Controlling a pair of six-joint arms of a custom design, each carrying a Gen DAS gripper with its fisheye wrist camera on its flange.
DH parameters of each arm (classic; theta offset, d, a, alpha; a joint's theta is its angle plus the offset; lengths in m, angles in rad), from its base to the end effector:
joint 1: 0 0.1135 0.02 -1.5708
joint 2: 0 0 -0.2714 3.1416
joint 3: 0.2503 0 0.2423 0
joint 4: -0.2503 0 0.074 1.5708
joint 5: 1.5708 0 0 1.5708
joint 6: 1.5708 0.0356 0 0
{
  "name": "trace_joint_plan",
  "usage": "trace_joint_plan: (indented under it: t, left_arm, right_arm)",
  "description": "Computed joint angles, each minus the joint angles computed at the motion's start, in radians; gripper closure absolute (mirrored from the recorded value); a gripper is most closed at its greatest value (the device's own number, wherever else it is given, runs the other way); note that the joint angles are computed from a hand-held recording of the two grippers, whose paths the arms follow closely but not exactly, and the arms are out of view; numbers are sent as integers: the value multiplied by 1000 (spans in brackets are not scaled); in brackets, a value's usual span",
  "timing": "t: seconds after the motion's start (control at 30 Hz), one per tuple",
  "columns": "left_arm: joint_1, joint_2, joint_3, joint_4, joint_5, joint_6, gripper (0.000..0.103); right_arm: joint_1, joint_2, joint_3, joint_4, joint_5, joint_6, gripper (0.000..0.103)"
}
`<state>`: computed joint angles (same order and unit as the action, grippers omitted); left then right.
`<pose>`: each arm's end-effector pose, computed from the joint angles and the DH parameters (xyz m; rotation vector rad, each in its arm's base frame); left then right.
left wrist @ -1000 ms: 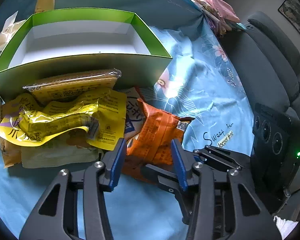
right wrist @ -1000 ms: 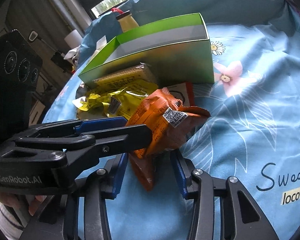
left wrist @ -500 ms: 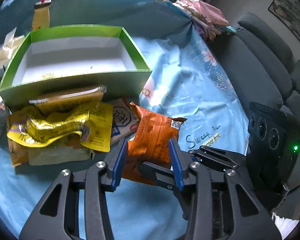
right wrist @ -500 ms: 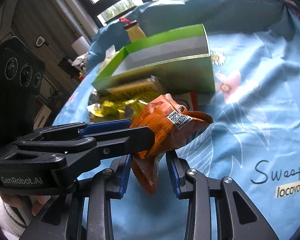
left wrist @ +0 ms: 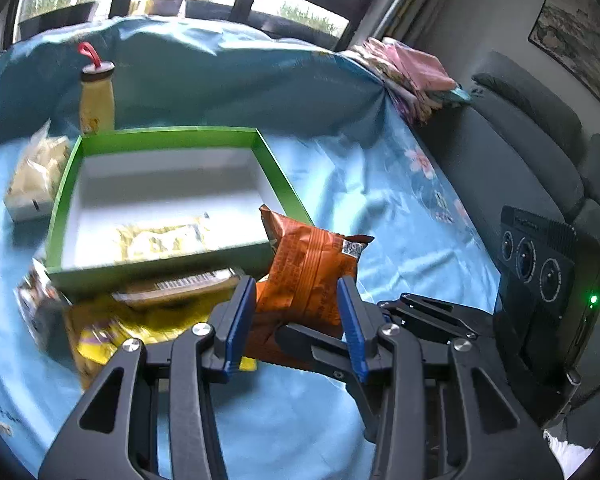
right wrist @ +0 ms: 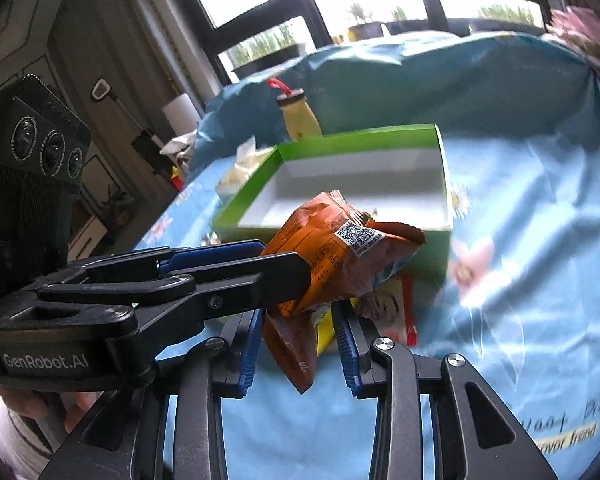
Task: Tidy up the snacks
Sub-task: 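Carry the orange chip bag into the green box and open the right gripper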
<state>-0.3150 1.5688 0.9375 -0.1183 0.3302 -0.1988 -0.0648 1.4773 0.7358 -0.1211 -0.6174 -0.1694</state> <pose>0.3037 -0.1111 0.2214 0.3068 2.3373 -0.6390 0.2761 0.0027 0.1912 -0.3914 2.2848 0.6297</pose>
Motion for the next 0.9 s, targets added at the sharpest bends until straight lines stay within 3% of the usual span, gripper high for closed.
trace_joint_plan:
  t: [0.3,0.9]
  left_arm:
    - [87,61,134,-51,1,25,62]
    - [183,383,449,-167,75,-3,62]
  right_arm:
    - [87,131,183,21,15,41,66]
    - [138,481,535,-72,53,65,66]
